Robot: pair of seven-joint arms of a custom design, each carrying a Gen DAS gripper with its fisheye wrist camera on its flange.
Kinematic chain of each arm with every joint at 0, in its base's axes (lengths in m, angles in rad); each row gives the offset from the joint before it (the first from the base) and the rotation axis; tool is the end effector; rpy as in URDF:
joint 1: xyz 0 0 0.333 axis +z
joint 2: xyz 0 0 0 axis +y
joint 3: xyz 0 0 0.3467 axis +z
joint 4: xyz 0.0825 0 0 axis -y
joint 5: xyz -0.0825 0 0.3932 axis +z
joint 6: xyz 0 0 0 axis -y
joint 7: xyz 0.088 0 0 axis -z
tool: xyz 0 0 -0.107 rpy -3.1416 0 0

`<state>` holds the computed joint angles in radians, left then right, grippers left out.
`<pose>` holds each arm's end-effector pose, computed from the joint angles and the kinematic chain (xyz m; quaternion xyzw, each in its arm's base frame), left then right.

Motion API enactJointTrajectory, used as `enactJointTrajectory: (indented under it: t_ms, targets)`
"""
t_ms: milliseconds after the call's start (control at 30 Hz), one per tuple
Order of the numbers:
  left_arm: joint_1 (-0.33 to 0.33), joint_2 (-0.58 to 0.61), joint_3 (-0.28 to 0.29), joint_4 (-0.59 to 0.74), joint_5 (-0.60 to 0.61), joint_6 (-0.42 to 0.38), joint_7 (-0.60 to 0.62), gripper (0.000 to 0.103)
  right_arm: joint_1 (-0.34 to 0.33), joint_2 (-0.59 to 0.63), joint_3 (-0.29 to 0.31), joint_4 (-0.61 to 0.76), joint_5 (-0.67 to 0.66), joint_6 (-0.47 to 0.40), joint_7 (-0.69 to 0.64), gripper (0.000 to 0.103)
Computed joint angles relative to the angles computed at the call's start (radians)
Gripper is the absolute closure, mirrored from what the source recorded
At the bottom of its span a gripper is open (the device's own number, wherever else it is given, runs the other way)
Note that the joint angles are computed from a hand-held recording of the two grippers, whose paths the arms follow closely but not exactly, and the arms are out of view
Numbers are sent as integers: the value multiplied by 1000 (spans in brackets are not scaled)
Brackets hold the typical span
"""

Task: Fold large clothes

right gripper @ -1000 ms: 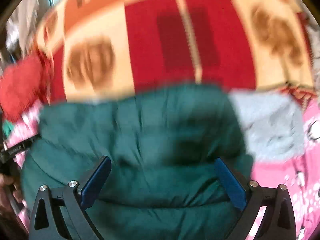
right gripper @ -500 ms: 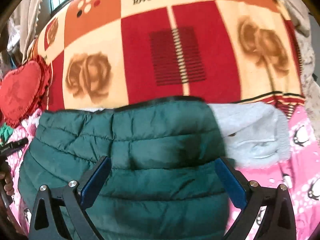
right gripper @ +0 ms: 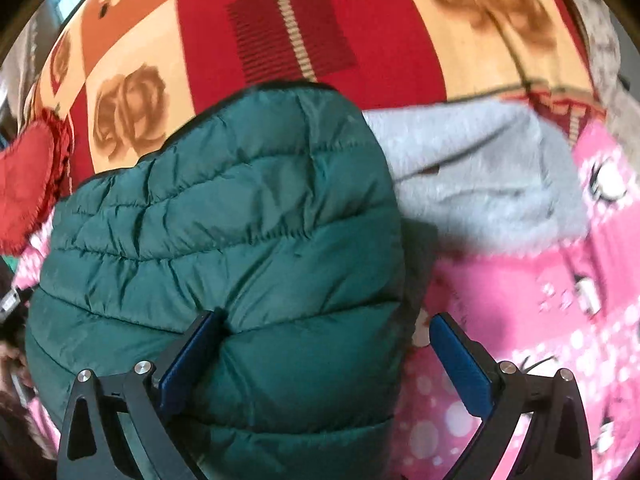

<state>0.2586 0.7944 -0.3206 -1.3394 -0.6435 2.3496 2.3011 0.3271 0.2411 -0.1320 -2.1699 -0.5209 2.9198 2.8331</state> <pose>0.7929 0.0112 0.3169 0.5685 -0.7363 0.3626 0.0556 0.5912 0.1515 0.3563 -0.4593 0.8447 -0.1459 0.2328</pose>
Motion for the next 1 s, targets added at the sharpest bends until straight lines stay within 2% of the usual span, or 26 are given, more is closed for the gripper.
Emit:
enactJointTrajectory:
  t_ms: [100, 300, 333, 367, 467, 567, 667, 700, 767, 800, 833, 900, 967, 1000]
  targets:
    - [1, 49, -10, 80, 13, -72, 6, 6, -27, 7, 21, -19, 66, 51, -34, 0]
    - [3, 150, -28, 244, 9, -214, 9, 8, -10, 18, 6, -30, 117, 90, -85, 0]
    - [6, 159, -34, 259, 3, -229, 15, 17, -9, 20, 6, -30, 129, 95, -94, 0]
    - [16, 169, -47, 273, -12, -249, 26, 36, -9, 22, 7, -32, 143, 102, -104, 0]
    - [15, 178, -51, 289, -29, -285, 25, 57, -30, 21, 25, -51, 204, 135, -152, 0]
    - [6, 139, -40, 233, -33, -237, 53, 65, -57, 21, 55, -67, 285, 161, -214, 0]
    - [-2, 75, -31, 135, -40, -136, 98, 69, -82, 12, 85, -81, 361, 165, -284, 0]
    - [-6, 53, -29, 101, -42, -97, 114, 69, -72, 7, 74, -83, 364, 164, -303, 0]
    - [-16, 22, -23, 49, -41, -30, 138, 70, 19, -5, -36, -93, 280, 173, -264, 0]
    - [-21, 8, -22, 25, -38, 3, 152, 70, 40, -8, -65, -100, 250, 188, -251, 0]
    - [-23, 3, -22, 14, -37, 20, 158, 70, 26, -8, -61, -117, 252, 228, -282, 0]
    - [-27, 2, -22, 12, -32, 33, 155, 70, -58, -4, 18, -144, 303, 293, -349, 0]
    - [-25, 4, -24, 13, -29, 35, 154, 69, -206, 11, 157, -169, 339, 376, -391, 0]
    - [-24, 3, -25, 11, -28, 36, 154, 69, -242, 16, 190, -175, 349, 396, -405, 0]
